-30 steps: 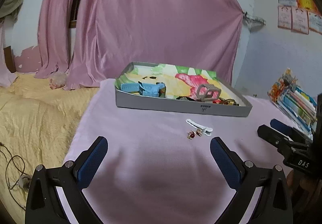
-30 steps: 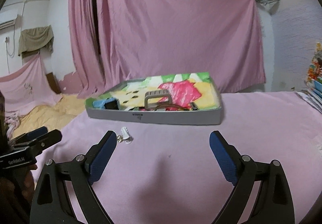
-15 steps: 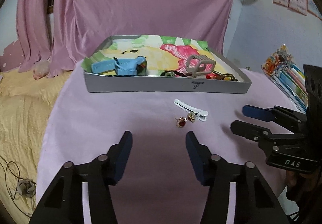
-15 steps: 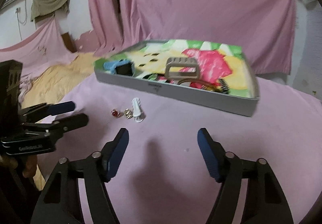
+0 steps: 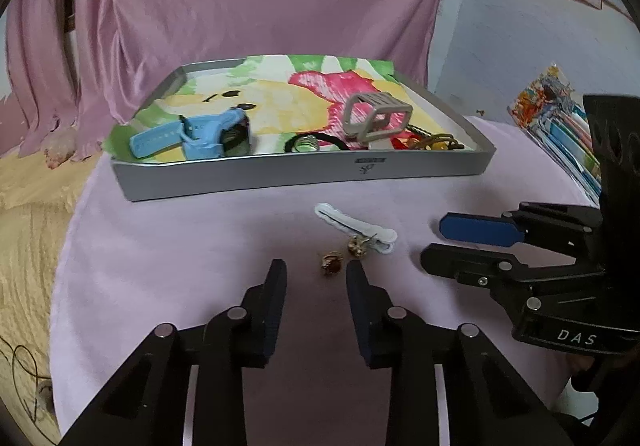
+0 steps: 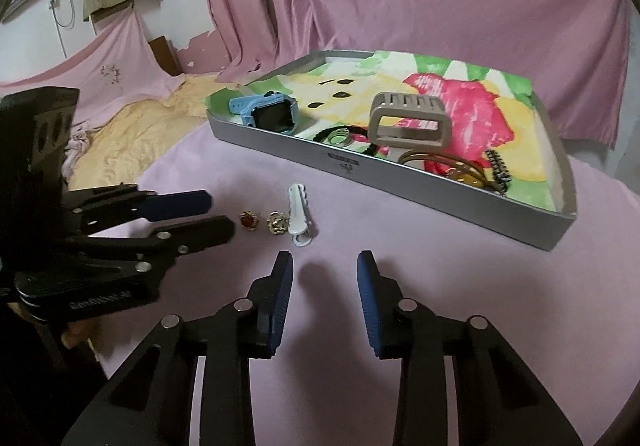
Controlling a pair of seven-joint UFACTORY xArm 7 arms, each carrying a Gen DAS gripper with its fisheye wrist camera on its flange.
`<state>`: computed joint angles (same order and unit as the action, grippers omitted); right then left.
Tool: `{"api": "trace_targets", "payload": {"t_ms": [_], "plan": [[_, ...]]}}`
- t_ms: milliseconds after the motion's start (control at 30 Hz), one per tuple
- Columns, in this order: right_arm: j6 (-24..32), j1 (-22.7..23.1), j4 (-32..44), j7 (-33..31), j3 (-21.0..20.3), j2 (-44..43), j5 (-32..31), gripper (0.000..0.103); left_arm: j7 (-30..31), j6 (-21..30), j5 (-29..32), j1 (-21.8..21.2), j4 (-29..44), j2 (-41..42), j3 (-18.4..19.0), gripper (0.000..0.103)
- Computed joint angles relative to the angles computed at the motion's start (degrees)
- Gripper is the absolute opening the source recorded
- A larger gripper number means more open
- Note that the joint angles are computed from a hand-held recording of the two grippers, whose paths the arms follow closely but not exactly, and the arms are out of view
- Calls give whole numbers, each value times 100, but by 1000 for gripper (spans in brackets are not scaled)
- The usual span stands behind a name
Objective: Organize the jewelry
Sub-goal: 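Grasp the gold earring with the left tool while the right tool grasps the white hair clip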
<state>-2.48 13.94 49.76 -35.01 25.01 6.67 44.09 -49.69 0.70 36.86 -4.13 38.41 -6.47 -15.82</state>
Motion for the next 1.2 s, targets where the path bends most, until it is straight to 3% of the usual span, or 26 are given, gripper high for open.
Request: {"api": "trace_targets", "payload": {"t_ms": [133,267,433,633,700,833,1200], "plan": [[74,165,27,280,-210,11,-333,29,732,-40,-797,-467,20,96,352,22],[86,394,51,960,-541,67,-1166,25,1207,-42,-1329,-631,68,173,445,13],[209,427,121,1488,-656,139,-1821,25,1375,-30,-1485,-667,150,262,472,12],[291,514,241,2066,-806,253,-2483,25,2275,-229,-2723,-1071,5,239,775,12],[351,657,320,2366,-986,313,-2836,25,2375,-274,-2933,-1088,-13,242,767,12],[510,1302,511,3445,-1770,443,-4004,25,2822,-362,-3536,-1330,-46,254,924,11],[667,1014,872,3776,-1496,680,-4594,23,3594,-503,-4547,-1678,-62,266,1152,11]]}}
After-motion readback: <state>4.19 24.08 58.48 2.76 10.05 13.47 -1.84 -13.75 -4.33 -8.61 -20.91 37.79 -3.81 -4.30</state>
